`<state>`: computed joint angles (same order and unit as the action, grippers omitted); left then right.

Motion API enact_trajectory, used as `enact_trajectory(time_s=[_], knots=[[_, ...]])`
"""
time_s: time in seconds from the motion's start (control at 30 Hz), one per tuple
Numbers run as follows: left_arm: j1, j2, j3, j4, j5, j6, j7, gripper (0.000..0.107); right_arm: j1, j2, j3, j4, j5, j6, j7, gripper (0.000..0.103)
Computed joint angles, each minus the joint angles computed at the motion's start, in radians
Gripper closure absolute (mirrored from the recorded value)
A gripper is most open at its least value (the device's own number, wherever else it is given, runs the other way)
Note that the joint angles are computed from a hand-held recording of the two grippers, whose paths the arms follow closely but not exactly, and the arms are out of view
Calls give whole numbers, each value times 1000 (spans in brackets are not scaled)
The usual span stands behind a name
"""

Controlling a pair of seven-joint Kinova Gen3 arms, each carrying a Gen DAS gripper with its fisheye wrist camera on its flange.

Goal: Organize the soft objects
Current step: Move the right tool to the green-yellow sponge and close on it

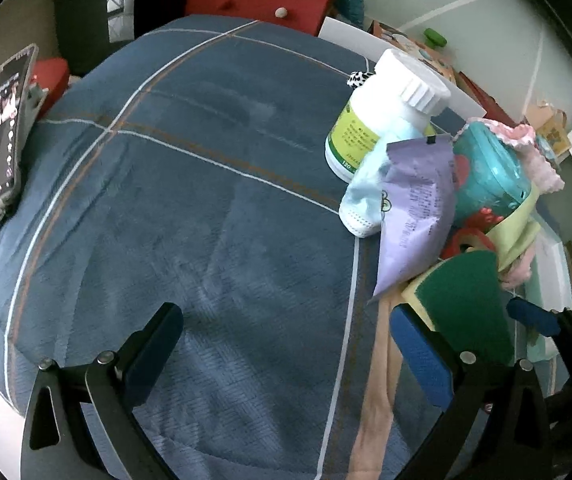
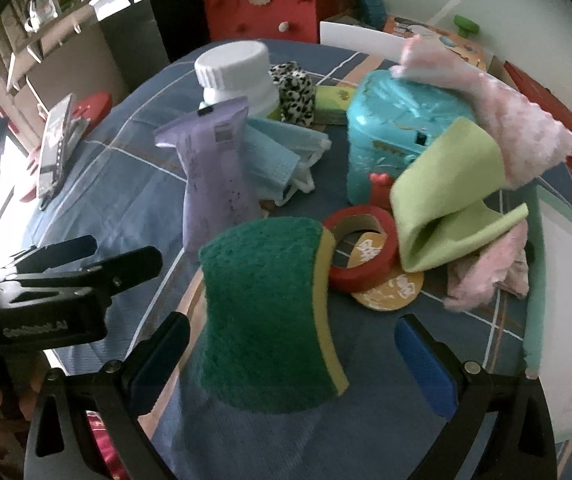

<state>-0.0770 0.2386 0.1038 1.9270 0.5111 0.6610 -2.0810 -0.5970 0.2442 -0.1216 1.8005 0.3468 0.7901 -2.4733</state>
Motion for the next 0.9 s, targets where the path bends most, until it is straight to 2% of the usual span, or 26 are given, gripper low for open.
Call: enact_trajectory(time_s=[0.2,0.47,0.6,0.9], knots=[[-58,-3,-1,11,47,24,-84,5,-26,52,8,-37,26,36,-10,0],[-42,-9,-12,23,61,20,-87,5,-26,66,20,-38,27,29,1,1],[-39,-11,-14,24,62,24,-84,5,-31,45,22,-4,41,10,-13,6],[-39,-24,-17,23,71,39,-84,5,18,-4,4,41,-13,-43,32,24]])
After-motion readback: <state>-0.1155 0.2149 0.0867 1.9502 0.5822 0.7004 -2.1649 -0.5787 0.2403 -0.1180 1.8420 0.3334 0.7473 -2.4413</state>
